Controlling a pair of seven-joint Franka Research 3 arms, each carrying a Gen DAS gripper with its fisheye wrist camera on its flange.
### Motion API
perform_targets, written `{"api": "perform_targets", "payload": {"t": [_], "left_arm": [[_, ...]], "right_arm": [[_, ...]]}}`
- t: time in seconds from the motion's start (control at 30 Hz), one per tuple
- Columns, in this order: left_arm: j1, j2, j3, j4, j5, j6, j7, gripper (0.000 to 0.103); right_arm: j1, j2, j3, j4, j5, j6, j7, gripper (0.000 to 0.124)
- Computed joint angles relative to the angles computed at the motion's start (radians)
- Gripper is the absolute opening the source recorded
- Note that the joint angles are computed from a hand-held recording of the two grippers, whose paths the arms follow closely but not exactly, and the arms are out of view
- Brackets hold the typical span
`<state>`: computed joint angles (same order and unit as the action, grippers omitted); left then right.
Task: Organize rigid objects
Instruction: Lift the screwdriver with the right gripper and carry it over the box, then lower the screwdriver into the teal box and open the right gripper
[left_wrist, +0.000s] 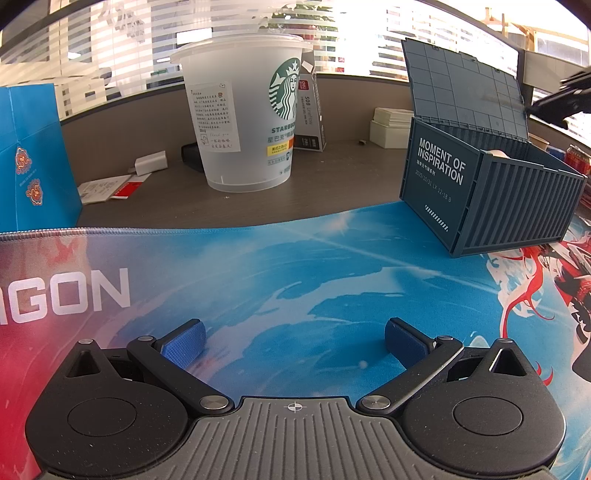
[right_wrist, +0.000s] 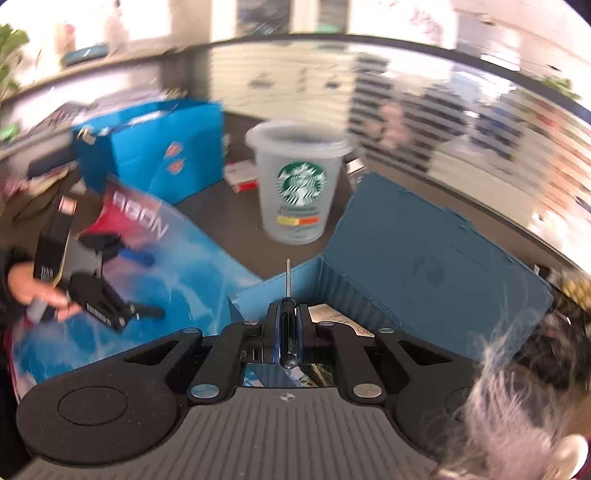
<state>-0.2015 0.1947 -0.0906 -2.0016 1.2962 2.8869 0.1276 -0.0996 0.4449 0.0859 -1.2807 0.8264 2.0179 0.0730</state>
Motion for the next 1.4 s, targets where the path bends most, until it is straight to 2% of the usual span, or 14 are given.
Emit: {"api": "perform_targets", "payload": {"t": [0.13,0.33,0.43,0.5,0.57,0.63,0.73,0.87,0.93,1.03,1.13,1.2,1.27,1.4], "left_arm": [[0.000,0.001,0.000,0.001,0.000,0.000,0.000,0.103],[-0.001,0.001,0.000,0.001,-0.001,-0.001,0.001,0.103],[-0.001,0.001,0.000,0.002,-0.001,-0.001,0.001,0.103],[-0.001,0.001,0.000,0.002,-0.001,-0.001,0.001,0.103],[-0.001,0.001,0.000,0.002,-0.001,-0.001,0.001,0.103],[-0.001,0.002,0.000,0.002,-0.002,-0.001,0.002,0.103],[-0.001,0.002,0.001,0.002,-0.002,-0.001,0.002,0.103],[-0.001,0.002,0.001,0.002,-0.002,0.000,0.001,0.103],[-0.002,0.003,0.001,0.003,-0.001,0.000,0.001,0.103],[-0.005,0.001,0.002,0.003,0.001,-0.014,-0.011,0.103],[-0.009,-0.006,0.000,-0.001,0.001,-0.055,-0.045,0.103],[-0.010,-0.010,-0.004,-0.003,0.000,-0.079,-0.060,0.103],[-0.010,-0.012,-0.007,-0.004,0.000,-0.098,-0.073,0.103],[-0.008,-0.020,-0.013,-0.010,0.000,-0.131,-0.100,0.103]], "right_arm": [[0.009,0.111,-0.002,0.169,-0.094,-0.101,0.021,0.008],[0.011,0.222,0.019,0.317,-0.162,-0.141,0.072,0.008],[0.013,0.236,0.027,0.318,-0.174,-0.112,0.089,0.009],[0.005,0.228,0.037,0.295,-0.159,-0.087,0.093,0.016],[-0.008,0.219,0.049,0.276,-0.132,-0.069,0.092,0.037],[-0.021,0.197,0.059,0.240,-0.095,-0.042,0.079,0.039],[-0.045,0.141,0.073,0.157,-0.019,-0.015,0.061,0.041],[-0.073,0.008,0.079,-0.053,0.140,0.040,-0.025,0.072],[-0.075,-0.067,0.072,-0.178,0.238,0.075,-0.065,0.082],[-0.062,-0.189,0.057,-0.395,0.401,0.147,-0.102,0.086],[-0.004,-0.305,0.047,-0.605,0.546,0.324,-0.202,0.091],[0.042,-0.358,0.046,-0.712,0.642,0.431,-0.331,0.093],[0.087,-0.371,0.040,-0.756,0.665,0.494,-0.356,0.101],[0.178,-0.351,0.026,-0.778,0.700,0.632,-0.343,0.103]]}}
